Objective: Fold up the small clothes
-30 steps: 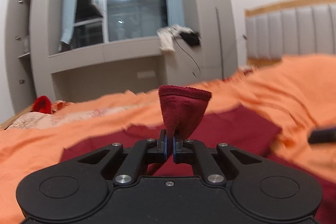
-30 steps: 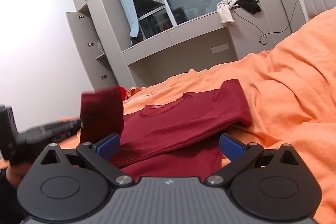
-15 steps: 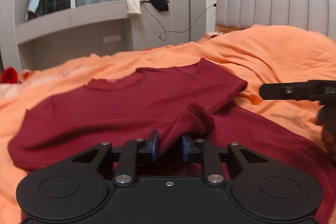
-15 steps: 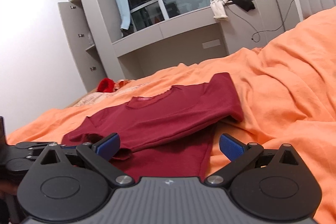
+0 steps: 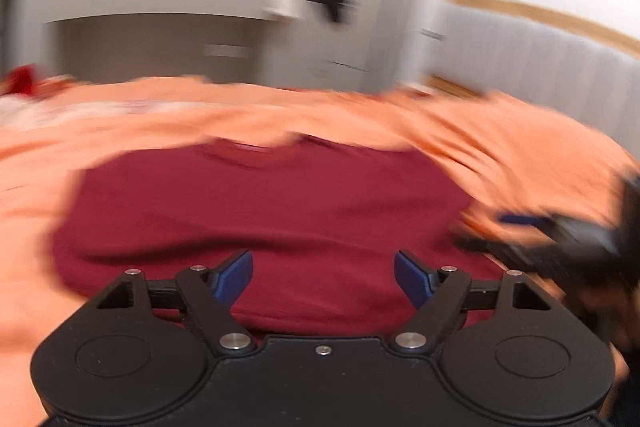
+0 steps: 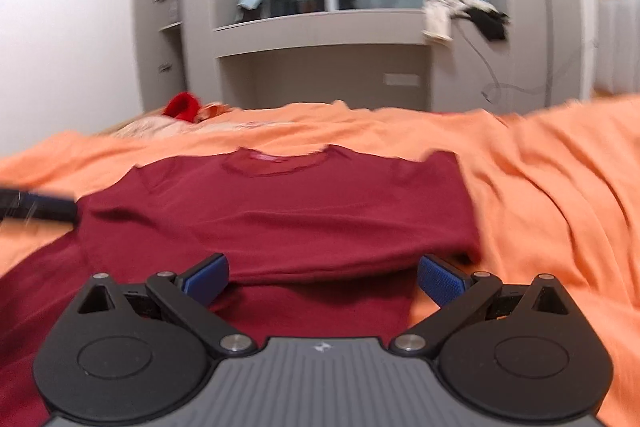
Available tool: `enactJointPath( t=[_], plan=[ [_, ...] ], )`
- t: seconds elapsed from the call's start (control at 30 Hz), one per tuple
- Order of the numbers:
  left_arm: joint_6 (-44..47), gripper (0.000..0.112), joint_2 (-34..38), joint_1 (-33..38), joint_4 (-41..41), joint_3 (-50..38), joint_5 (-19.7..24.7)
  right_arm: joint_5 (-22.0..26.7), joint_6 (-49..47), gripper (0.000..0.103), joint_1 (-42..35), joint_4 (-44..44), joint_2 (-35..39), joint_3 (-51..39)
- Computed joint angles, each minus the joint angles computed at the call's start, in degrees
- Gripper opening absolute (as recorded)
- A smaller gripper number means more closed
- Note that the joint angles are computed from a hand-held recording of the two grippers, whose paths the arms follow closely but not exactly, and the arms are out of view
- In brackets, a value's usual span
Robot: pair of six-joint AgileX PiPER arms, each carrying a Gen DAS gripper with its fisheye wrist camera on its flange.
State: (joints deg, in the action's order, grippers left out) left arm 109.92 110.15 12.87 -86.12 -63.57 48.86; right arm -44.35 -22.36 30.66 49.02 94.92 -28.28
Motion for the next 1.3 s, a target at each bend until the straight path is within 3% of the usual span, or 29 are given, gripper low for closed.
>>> enactJointPath(
  t=[0.07, 0.13, 0.27, 0.33, 0.43, 0.57, 0.67, 0.77, 0.9, 1.03, 1.1, 1.17, 1.27, 1.3],
  plan=[
    [-5.9, 0.081, -1.5, -1.1, -2.1, -1.1, -11.0, -1.4, -3.9, 0.103, 2.6, 1.0, 1.3, -0.8],
    [-11.4, 0.081, 0.1, -0.3, -3.8, -4.3, -16.0, -3.0, -7.5, 0.103, 4.9, 2.9, 3.2, -1.8],
    [-17.9, 0.080, 6.4, 2.2, -7.5, -11.6, -18.7, -1.4, -9.6, 0.103, 5.1, 4.3, 6.1, -3.7],
    [-25.5, 0.077, 10.4, 2.8, -3.2, -16.5, -19.4, -0.4, -9.9, 0.103, 4.8, 4.5, 7.2, -4.3],
    [-37.1, 0.065, 16.0, 3.3, 5.0, -23.8, -16.8, -0.1, -9.7, 0.103, 4.9, 4.3, 7.9, -4.4],
    [-46.2, 0.043, 20.9, 3.0, 11.4, -30.5, -15.1, 0.0, -7.6, 0.103, 4.2, 2.3, 7.9, -3.3],
    [-46.7, 0.006, 21.5, 2.6, 11.1, -30.0, -15.9, 0.4, -5.8, 0.103, 3.6, 0.6, 7.4, -2.3],
    [-37.0, 0.003, 19.3, 2.5, 1.6, -25.7, -17.5, 1.1, -4.1, 0.103, 2.6, -1.1, 6.9, -1.5],
    [-28.1, 0.002, 15.8, 1.5, -6.0, -21.6, -21.6, 2.6, -3.5, 0.103, 1.2, -2.2, 6.5, -1.4],
    [-36.3, 0.004, 17.2, 0.2, 4.4, -23.6, -23.9, 2.2, -3.2, 0.103, 1.2, -2.4, 6.5, -1.0],
    [-39.7, 0.015, 17.5, 0.5, 7.2, -24.4, -23.2, 1.7, -3.1, 0.103, 1.4, -2.3, 6.6, -0.9],
    [-35.2, 0.023, 16.3, 0.7, 2.9, -22.7, -23.3, 1.6, -3.2, 0.103, 1.4, -2.3, 6.8, -1.2],
    [-27.9, 0.056, 13.5, -0.1, -2.4, -19.1, -25.3, 1.0, -3.1, 0.103, 1.5, -2.3, 7.0, -1.0],
    [-22.7, 0.061, 12.5, -0.7, -6.5, -17.3, -26.3, 0.8, -3.1, 0.103, 1.7, -2.2, 7.1, -0.9]
  ],
)
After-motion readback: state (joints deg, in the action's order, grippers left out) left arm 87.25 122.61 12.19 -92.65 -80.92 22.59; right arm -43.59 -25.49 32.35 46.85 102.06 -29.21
